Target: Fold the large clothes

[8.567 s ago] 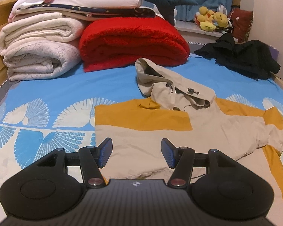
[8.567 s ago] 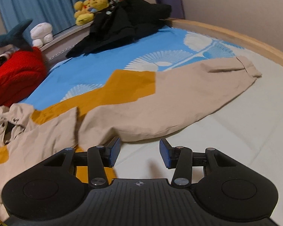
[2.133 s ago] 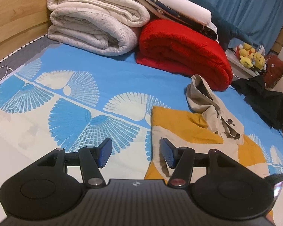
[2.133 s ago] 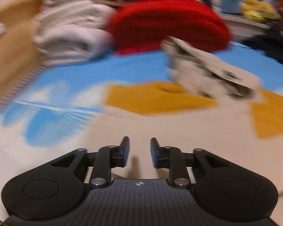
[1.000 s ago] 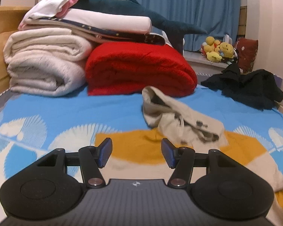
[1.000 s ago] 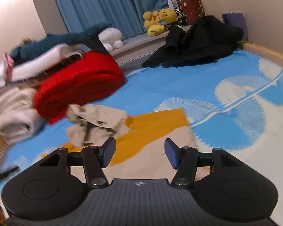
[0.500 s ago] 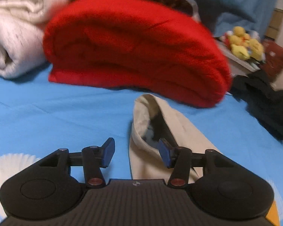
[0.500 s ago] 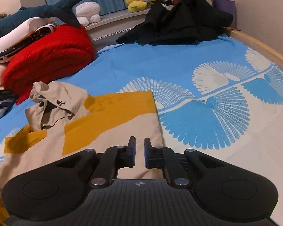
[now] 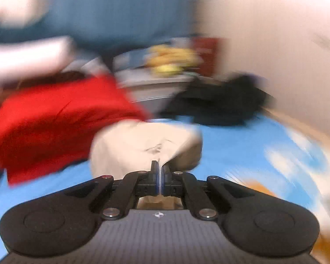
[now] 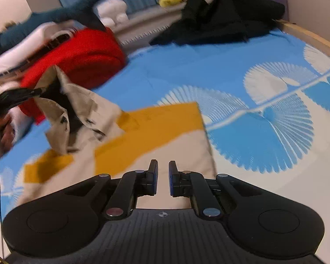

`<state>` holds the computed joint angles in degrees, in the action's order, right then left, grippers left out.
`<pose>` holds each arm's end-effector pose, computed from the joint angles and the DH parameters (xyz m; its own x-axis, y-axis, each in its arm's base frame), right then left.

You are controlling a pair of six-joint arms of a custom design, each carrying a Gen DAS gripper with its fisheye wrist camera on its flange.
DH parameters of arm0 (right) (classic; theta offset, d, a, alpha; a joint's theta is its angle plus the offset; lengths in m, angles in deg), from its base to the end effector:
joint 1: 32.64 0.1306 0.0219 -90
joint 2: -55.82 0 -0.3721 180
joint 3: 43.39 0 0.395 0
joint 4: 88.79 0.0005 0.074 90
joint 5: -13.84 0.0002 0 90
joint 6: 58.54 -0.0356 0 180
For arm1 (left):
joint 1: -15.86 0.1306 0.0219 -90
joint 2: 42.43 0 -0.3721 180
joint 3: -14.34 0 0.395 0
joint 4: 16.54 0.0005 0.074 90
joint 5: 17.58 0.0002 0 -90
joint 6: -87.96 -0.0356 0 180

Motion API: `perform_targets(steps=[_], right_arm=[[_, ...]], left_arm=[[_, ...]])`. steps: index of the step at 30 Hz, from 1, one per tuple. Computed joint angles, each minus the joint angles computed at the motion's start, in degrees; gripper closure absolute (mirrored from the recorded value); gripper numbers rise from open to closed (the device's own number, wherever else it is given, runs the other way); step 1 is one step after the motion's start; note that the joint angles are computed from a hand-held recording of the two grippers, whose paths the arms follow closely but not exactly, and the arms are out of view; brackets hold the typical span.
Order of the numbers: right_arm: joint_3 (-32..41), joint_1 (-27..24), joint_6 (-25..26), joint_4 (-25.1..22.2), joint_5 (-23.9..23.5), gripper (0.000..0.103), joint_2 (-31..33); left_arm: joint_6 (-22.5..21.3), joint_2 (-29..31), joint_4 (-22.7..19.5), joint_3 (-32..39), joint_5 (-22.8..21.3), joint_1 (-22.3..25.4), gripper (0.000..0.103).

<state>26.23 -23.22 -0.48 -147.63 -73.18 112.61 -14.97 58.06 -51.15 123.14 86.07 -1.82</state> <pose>0.2758 0.0434 0.4507 -0.6699 0.4244 -0.6092 0.2670 0.9033 0.3357 0.5478 -0.1839 0.5053 -0.3003 0.3239 -0.8972 0.5786 0.8096 0.0987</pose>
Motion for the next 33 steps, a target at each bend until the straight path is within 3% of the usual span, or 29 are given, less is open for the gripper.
perform_targets(steps=[2, 4, 5, 6, 7, 8, 9, 11, 16, 18, 22, 24, 27, 30, 31, 33], right_arm=[[-0.23, -0.39, -1.62, 1.17, -1.59, 0.093, -0.93], [-0.73, -0.83, -4.11, 2.40, -2.96, 0.093, -1.94], [-0.91, -1.05, -5.24, 2.84, -3.60, 0.086, -2.27], [-1.45, -1.18, -6.35, 3.66, -4.25, 0.080, -2.79], [-2.03, -1.08, -7.15, 4.32, -4.73, 0.064, -3.21], [-2.22, -0.92, -7.74, 4.27, -5.13, 0.056, -3.21], [-2.43, -0.80, -8.64, 4.25, -6.33, 0.056, -3.16], [-3.33, -0.59, -9.65, 5.46, -9.28, 0.055, -3.40], [-4.56, 1.89, -13.81, 6.01, -12.11, 0.051, -1.14], [-5.01, 3.04, -16.14, 6.64, -12.53, 0.051, 0.37], [-6.01, 5.55, -21.39, 10.32, -14.39, 0.051, 2.95], [-6.36, 6.76, -23.11, 12.64, -14.47, 0.051, 4.03], [-7.49, 7.65, -26.62, 16.56, -14.83, 0.049, 4.91], [-7.75, 8.52, -26.76, 19.40, -14.63, 0.049, 6.71], [-7.51, 8.89, -26.15, 19.62, -14.14, 0.051, 7.32], [-7.89, 9.40, -25.30, 21.17, -13.38, 0.076, 7.45]], left_arm=[[-6.67, -11.39, -2.40, -12.49, 0.83, -2.48, 0.101], [-6.62, -18.68, -9.81, -20.56, -3.82, -5.02, 0.100], [-4.70, -21.01, -12.82, -23.51, -7.03, -6.04, 0.098], [-1.35, -22.86, -16.69, -25.77, -10.22, -6.86, 0.089], [2.93, -24.17, -20.03, -26.96, -11.20, -6.75, 0.086], [7.36, -25.68, -20.57, -28.06, -10.81, -6.11, 0.082], [13.49, -27.97, -19.27, -29.68, -10.71, -5.18, 0.070], [22.20, -30.03, -15.75, -31.16, -12.03, -3.58, 0.059], [32.23, -26.77, -9.92, -31.75, -10.02, -1.09, 0.058], [36.56, -23.67, -9.49, -30.77, -8.43, -0.18, 0.052], [47.60, -19.43, -9.26, -30.10, -5.90, 1.20, 0.046], [53.22, -19.01, -6.52, -30.94, -3.42, 2.26, 0.046], [56.26, -17.56, -3.48, -30.95, -2.18, 3.26, 0.046], [57.44, -16.67, -4.92, -29.89, -2.89, 2.97, 0.047], [57.71, -16.71, -4.71, -30.02, -2.71, 2.89, 0.047], [56.31, -16.43, -3.88, -30.22, -2.01, 2.69, 0.052]])
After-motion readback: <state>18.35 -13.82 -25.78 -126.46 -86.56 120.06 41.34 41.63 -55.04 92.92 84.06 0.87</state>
